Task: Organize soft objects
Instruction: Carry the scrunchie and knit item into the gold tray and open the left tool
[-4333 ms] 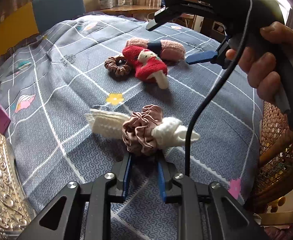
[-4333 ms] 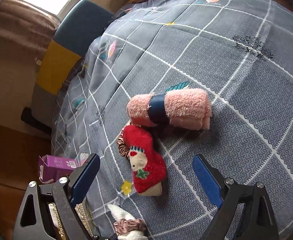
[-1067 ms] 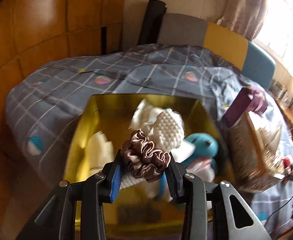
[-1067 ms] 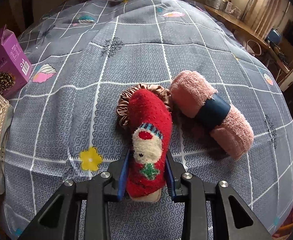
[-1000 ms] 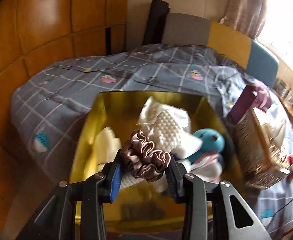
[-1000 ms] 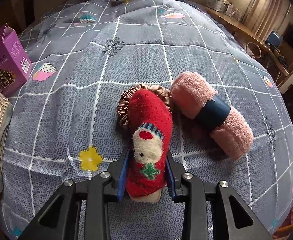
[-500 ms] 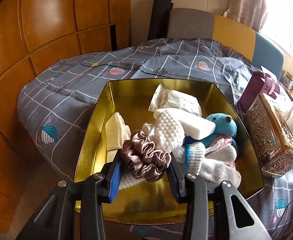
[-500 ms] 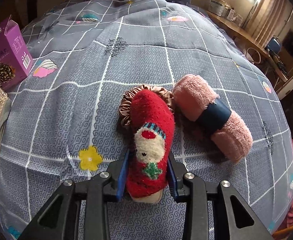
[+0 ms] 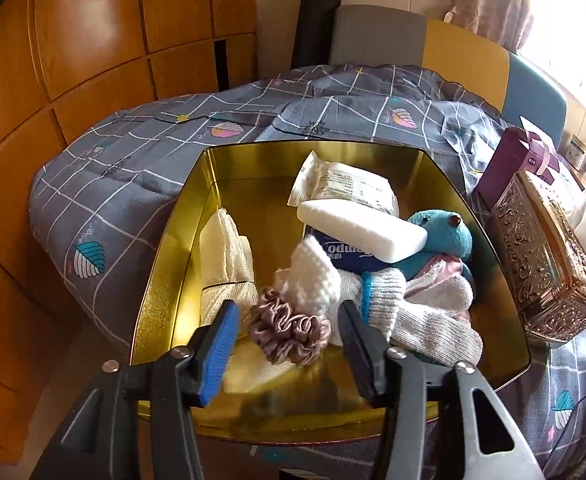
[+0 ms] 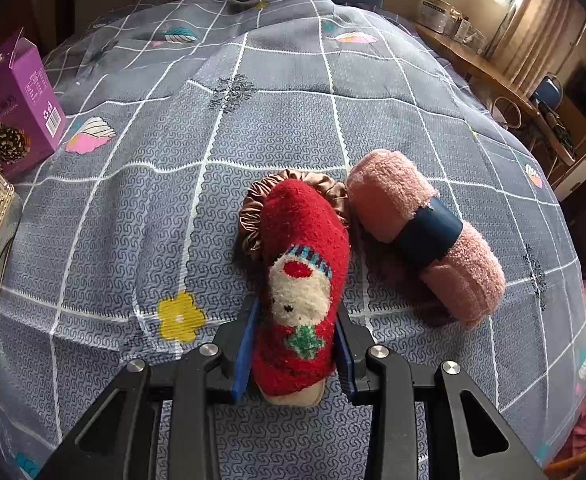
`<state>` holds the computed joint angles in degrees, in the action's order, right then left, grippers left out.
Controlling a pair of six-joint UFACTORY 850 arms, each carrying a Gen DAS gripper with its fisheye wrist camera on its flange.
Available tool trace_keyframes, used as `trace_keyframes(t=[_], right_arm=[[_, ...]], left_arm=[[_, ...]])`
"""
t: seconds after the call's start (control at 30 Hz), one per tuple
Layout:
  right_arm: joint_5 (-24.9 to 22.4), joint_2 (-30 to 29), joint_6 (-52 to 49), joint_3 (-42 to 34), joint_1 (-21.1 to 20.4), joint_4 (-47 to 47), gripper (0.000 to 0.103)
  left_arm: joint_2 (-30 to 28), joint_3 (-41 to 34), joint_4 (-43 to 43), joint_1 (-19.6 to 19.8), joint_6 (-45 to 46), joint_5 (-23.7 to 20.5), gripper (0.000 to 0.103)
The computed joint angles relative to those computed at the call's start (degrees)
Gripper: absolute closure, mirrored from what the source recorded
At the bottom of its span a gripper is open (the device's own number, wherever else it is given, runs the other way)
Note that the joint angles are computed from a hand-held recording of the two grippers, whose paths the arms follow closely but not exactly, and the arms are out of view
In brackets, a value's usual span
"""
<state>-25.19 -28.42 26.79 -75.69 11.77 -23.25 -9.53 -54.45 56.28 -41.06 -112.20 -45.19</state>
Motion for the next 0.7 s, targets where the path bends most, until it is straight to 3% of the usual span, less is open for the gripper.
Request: trace_keyframes(t=[0.37,0.47,0.57,0.7], right_arm=[[-0.10,0.00,-0.79,-0.23,-0.26,1.44,0.068],[0.58,0.52,-1.36,-0.06,-0.78,3.64,0.075],[2.18,1.59,-7.26,0.36,-2.07,13.36,0.083],[-0.29,1.19,-5.49,-2.64,-1.68,11.10,0.086]], left_arm=[[0.46,-0.21,1.76,-0.72,-0.97,-1.12,0.047],[0.67,-0.37,2.12,-0.63,-0.70,-0.94,0.047],[1.05,-0.33,2.92,-0.46,-0.42,-0.36,0.047],[1.62,0.21,3.45,0.21,-0.84,1.37,0.047]])
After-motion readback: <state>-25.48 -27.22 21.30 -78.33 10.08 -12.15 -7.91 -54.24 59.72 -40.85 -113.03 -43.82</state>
